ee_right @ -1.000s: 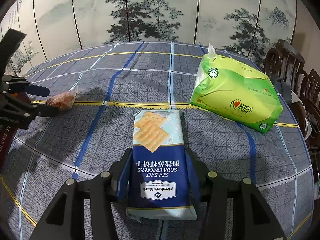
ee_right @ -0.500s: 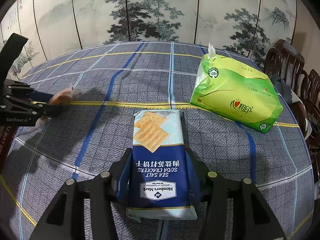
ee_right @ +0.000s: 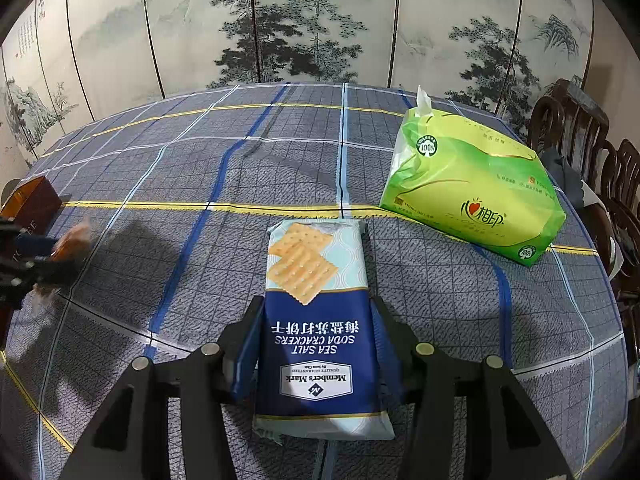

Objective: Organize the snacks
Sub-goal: 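Grasp the orange snack bag with the left gripper while right holds the cracker pack, then carry the orange snack bag into the tin and open the left gripper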

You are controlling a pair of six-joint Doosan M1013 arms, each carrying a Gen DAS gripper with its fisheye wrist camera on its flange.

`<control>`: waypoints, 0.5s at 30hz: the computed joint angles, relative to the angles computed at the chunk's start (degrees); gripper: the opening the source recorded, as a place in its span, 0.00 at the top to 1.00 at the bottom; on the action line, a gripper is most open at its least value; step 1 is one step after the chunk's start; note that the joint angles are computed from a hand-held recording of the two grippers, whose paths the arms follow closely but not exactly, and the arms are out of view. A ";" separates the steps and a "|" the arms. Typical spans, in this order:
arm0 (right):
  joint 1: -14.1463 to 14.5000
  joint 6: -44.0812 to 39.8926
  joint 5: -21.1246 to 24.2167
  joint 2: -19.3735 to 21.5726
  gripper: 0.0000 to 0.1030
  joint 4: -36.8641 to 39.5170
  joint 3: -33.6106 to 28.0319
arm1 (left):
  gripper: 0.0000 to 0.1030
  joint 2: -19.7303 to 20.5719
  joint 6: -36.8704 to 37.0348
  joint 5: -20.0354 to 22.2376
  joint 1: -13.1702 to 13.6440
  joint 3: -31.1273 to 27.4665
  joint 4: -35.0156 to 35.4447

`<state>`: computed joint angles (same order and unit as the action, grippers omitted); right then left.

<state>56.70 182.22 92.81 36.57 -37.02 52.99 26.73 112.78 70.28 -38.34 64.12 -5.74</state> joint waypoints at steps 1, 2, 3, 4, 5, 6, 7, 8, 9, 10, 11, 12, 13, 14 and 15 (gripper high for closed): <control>-0.01 0.01 -0.03 -0.01 0.49 0.00 0.03 | 0.65 -0.42 -0.35 0.00 0.19 0.34 -0.46; 0.00 0.03 -0.04 -0.01 0.49 0.00 0.01 | 0.65 -0.74 -0.54 0.00 0.37 0.59 -0.96; 0.00 0.03 -0.04 -0.01 0.49 0.00 0.01 | 0.65 -1.08 -0.76 -0.02 0.55 0.81 -1.37; -0.01 -0.01 0.00 -0.01 0.49 0.01 0.02 | 0.65 -1.59 -1.26 -0.10 0.74 1.15 -1.56; -0.01 -0.01 0.00 -0.01 0.49 0.01 0.02 | 0.65 -1.92 -1.59 -0.16 0.81 1.35 -1.61; -0.01 0.02 -0.04 -0.03 0.49 0.01 0.05 | 0.65 -2.36 -1.84 -0.40 0.94 1.64 -1.81; -0.01 0.02 -0.06 -0.04 0.49 0.01 0.06 | 0.65 -2.82 -2.01 -0.67 1.10 1.92 -2.07; -0.02 0.00 -0.05 -0.03 0.49 0.01 0.06 | 0.65 -3.45 -2.22 -1.03 1.34 2.28 -2.37; -0.01 0.01 -0.04 -0.03 0.49 0.01 0.05 | 0.65 -3.78 -2.40 -1.18 1.51 2.39 -2.49; -0.03 0.01 -0.07 -0.06 0.49 0.01 0.10 | 0.65 -4.18 -2.71 -1.37 1.73 2.51 -2.66; -0.03 0.01 -0.07 -0.06 0.49 0.01 0.10 | 0.65 -4.69 -3.23 -1.48 2.08 2.67 -2.88; -0.01 0.01 -0.05 -0.04 0.49 0.01 0.07 | 0.65 -4.89 -3.61 -1.39 2.33 2.59 -2.95; -0.02 0.01 -0.05 -0.05 0.49 0.01 0.08 | 0.65 -5.26 -4.14 -1.29 2.77 2.59 -3.27; -0.01 0.01 -0.05 -0.04 0.49 0.01 0.07 | 0.65 -5.48 -4.43 -1.28 3.17 2.50 -3.48; -0.03 -0.01 -0.05 -0.05 0.49 0.02 0.09 | 0.65 -5.74 -4.78 -1.34 3.50 2.48 -3.38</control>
